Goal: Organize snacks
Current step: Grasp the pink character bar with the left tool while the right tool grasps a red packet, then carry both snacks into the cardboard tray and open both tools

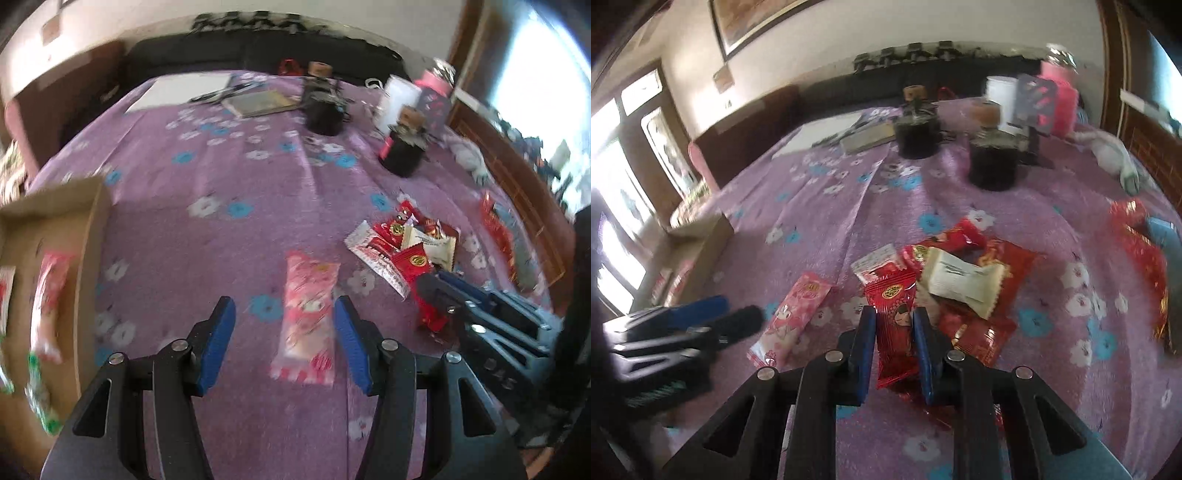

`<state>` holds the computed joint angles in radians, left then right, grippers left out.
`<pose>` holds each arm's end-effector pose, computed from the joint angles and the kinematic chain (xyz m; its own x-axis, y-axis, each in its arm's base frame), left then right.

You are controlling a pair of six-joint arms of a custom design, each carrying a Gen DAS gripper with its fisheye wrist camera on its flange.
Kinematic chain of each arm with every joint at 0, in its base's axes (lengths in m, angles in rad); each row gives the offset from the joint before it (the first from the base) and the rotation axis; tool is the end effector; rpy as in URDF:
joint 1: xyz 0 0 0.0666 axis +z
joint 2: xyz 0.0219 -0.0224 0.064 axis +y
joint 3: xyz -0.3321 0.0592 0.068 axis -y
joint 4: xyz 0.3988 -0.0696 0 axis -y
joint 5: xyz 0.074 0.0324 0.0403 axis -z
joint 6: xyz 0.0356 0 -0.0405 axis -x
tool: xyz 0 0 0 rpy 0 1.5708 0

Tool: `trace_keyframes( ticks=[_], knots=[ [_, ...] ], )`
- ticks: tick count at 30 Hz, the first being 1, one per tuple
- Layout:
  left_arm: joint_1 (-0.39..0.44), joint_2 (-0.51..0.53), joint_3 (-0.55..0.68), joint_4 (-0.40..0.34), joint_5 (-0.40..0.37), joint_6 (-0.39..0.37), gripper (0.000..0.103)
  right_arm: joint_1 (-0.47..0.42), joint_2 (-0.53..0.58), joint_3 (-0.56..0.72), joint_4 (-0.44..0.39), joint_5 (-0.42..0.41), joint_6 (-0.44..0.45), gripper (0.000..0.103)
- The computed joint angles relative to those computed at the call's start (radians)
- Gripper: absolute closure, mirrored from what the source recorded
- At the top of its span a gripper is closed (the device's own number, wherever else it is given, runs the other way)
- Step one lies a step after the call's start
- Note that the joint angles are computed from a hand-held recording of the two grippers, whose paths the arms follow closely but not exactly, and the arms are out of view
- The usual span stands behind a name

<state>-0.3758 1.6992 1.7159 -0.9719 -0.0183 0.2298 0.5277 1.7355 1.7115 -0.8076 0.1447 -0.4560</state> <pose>0.5524 -0.2177 0.3683 -0.8208 0.0790 -0.5657 0.1747 0.9776 -0.1170 0.5346 0.3052 0.3566 -0.7557 0.0639 -0.6518 -0.0909 0.9754 0.2010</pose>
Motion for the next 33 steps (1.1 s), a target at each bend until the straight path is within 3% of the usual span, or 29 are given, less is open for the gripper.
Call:
trace_keyframes(
  ticks=[6, 8, 10, 15, 18, 24, 29, 33],
  knots=[
    [-0.034, 0.095, 0.097, -0.082, -0.074, -0.052, 0.049, -0.009, -0.016, -0.02, 0.022, -0.004, -0.017, 0.082],
    [-0.037, 0.092, 0.082, -0.065, -0.091, -0.056, 0.051, -0.011, -0.019, -0.024, 0.03, 0.001, -0.021, 0.082],
    [-0.043, 0.081, 0.065, -0.052, -0.113, -0.065, 0.079, -0.017, -0.03, -0.039, 0.053, -0.016, -0.03, 0.082],
    [-0.016, 0.034, 0.033, -0.048, -0.023, -0.017, 0.082, -0.022, -0.057, -0.079, 0.114, -0.05, -0.043, 0.082],
    [0.014, -0.054, -0.027, -0.018, 0.055, 0.009, 0.082, -0.02, -0.069, -0.095, 0.142, -0.068, -0.045, 0.082],
    [0.125, -0.254, -0.147, -0.004, 0.119, -0.003, 0.081, -0.003, -0.054, -0.086, 0.137, -0.104, -0.055, 0.082],
    [0.26, -0.328, -0.194, -0.027, 0.065, -0.044, 0.081, 0.051, -0.013, 0.001, 0.083, -0.079, -0.037, 0.082],
    [0.356, -0.358, -0.262, -0.053, 0.051, -0.06, 0.081, 0.114, 0.08, 0.169, 0.006, -0.108, -0.004, 0.082]
  ],
)
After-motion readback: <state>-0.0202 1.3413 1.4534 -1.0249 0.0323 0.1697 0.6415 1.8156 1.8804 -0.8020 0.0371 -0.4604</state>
